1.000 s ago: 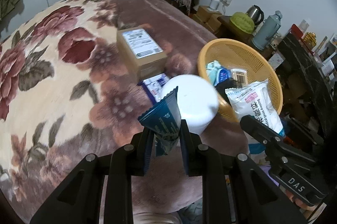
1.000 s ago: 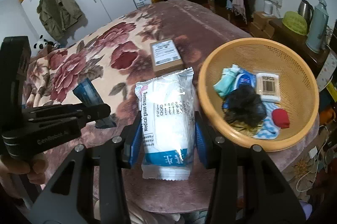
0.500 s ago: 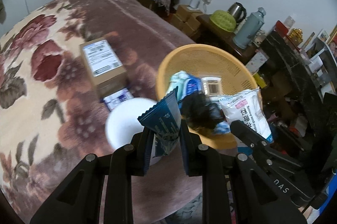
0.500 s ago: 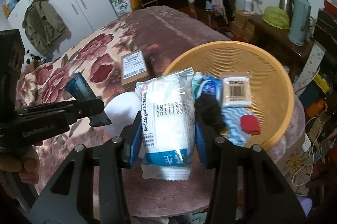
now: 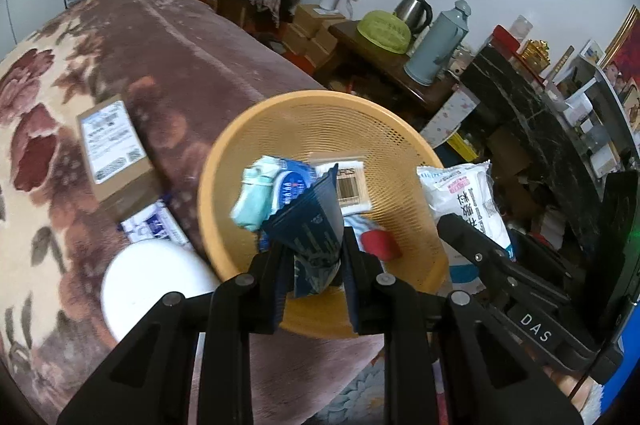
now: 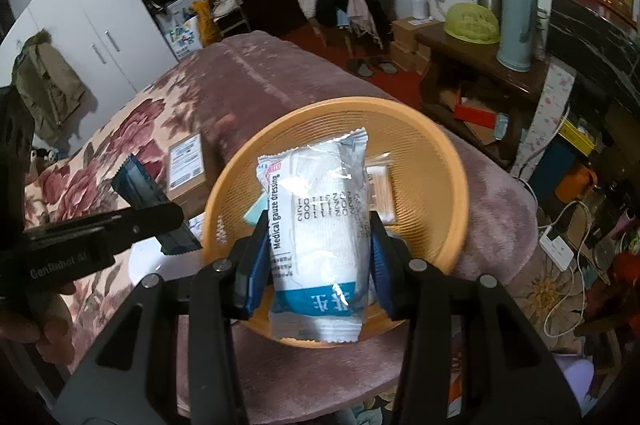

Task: Organize soft objects
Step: 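Open the right tool over the basket while the left tool releases the blue packet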

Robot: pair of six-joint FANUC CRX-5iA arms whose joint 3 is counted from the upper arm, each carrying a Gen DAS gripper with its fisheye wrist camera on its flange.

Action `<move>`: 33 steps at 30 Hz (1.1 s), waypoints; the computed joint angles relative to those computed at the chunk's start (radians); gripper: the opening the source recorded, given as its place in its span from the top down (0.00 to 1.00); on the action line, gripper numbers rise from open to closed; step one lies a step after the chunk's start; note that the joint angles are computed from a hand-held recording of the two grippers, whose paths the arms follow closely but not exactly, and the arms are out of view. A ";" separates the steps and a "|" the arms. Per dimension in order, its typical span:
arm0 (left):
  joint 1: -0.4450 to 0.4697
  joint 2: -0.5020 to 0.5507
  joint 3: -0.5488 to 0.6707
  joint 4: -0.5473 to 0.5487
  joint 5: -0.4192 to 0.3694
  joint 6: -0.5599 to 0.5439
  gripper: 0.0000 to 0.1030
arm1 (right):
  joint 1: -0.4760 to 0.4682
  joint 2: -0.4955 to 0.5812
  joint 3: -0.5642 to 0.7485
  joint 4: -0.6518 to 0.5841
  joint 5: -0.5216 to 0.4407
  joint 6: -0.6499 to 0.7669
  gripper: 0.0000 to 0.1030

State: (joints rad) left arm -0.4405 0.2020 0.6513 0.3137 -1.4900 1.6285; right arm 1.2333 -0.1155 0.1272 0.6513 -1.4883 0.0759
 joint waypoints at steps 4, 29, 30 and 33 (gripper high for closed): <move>-0.019 0.023 0.000 0.025 0.037 -0.002 0.77 | -0.021 -0.017 -0.018 -0.007 0.010 -0.023 0.56; 0.016 -0.122 -0.180 -0.082 0.113 0.003 0.01 | 0.022 -0.055 -0.077 -0.047 0.003 -0.094 0.00; 0.017 -0.128 -0.184 -0.091 0.111 0.004 0.01 | 0.027 -0.049 -0.071 -0.047 -0.006 -0.091 0.00; 0.024 -0.147 -0.205 -0.103 0.106 0.005 0.01 | 0.044 -0.037 -0.063 -0.042 -0.019 -0.088 0.00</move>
